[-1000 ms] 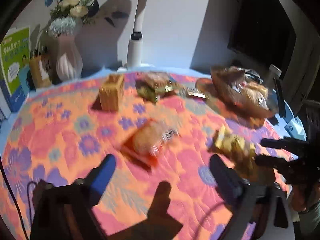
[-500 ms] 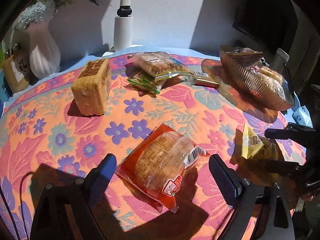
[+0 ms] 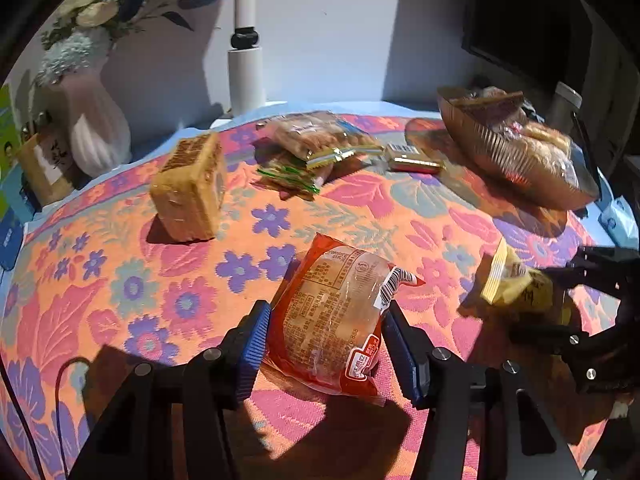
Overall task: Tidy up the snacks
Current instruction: 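Carry the peanut bag and red bread pack to the amber bowl and release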
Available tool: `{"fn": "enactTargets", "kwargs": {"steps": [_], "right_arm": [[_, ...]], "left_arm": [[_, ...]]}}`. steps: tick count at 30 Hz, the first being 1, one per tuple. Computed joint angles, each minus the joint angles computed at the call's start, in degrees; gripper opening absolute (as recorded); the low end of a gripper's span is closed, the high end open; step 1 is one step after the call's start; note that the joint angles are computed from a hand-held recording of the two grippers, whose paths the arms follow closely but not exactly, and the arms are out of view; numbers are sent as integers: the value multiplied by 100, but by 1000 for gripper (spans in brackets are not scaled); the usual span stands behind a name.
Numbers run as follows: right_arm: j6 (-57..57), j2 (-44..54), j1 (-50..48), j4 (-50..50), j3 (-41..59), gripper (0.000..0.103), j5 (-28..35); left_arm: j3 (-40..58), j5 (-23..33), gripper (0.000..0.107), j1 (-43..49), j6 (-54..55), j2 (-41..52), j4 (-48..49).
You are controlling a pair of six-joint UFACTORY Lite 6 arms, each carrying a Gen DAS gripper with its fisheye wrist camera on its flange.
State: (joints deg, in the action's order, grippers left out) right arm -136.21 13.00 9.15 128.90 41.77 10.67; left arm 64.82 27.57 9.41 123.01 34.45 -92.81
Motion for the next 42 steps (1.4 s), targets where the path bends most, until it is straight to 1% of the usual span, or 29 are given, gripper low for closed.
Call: {"fn": "enactTargets", "kwargs": {"steps": [3, 4, 6, 7, 9, 11, 14, 16, 18, 21, 23, 25, 28, 30, 31, 34, 36, 37, 38, 39, 40, 42], "right_arm": [[-450, -252, 22, 460, -228, 47, 36], [-381, -397, 13, 423, -348, 47, 74], [348, -672, -108, -263, -555, 47, 237], [934, -930, -277, -853, -743, 47, 426], [1544, -1377, -488, -1459, -1019, 46, 540], [2392, -1973, -810, -2332, -1255, 46, 595], [3621, -2862, -1545, -3739, -1432, 46, 830], [4231, -3278, -2146, -4452, -1338, 47, 1010], [4499, -3368, -2672, -4793, -1116, 47, 1193], [4838, -3029, -3528, -5050, -475, 47, 1512], [4982, -2535, -3943, -4984, 85, 47, 1535], [5173, -2049, -4148, -4956, 580, 47, 1443], [5402, -1261, -4324, -4964, 1355, 47, 1274], [5569, -807, -4401, -5130, 1834, 47, 1291], [5779, -530, -4379, -5310, 2137, 47, 1203], [6113, 27, -4325, -5626, 2731, 47, 1044], [6367, 329, -4277, -5834, 3068, 49, 968], [6477, 465, -4245, -5921, 3207, 52, 917], [6723, 593, -4221, -6170, 3371, 55, 912], [7006, 742, -4195, -6465, 3563, 60, 945], [7065, 771, -4198, -6522, 3593, 60, 944], [6876, 697, -4219, -6356, 3500, 60, 971]], "left_arm": [[-174, 201, 54, 94, -135, -221, 90], [-287, 222, 54, 93, -66, -344, 26], [-552, 204, 54, 44, 124, -639, -148], [-689, 200, 54, -5, 167, -822, -202], [-890, 242, 54, -105, 96, -1148, -194], [-1017, 284, 54, -255, -103, -1480, -110], [-1028, 263, 54, -661, -558, -1903, 30], [-858, 180, 54, -1067, -1067, -2073, 206], [-548, 86, 54, -1469, -1613, -2086, 441], [31, -203, 54, -2057, -2232, -1868, 778], [571, -407, 54, -2466, -2793, -1523, 1136], [1057, -483, 54, -2725, -3369, -1170, 1565], [1708, -657, 54, -3133, -4067, -641, 2133], [2055, -777, 54, -3346, -4395, -340, 2413], [2262, -798, 54, -3433, -4545, -160, 2545], [2771, -792, 54, -3594, -5003, 261, 2951], [3181, -715, 54, -3672, -5335, 574, 3223], [3357, -668, 56, -3695, -5464, 705, 3309], [3518, -644, 61, -3714, -5636, 819, 3430], [3615, -651, 75, -3724, -5794, 894, 3536], [3608, -632, 83, -3692, -5712, 893, 3403], [3365, -543, 83, -3565, -5085, 708, 2748]]}}
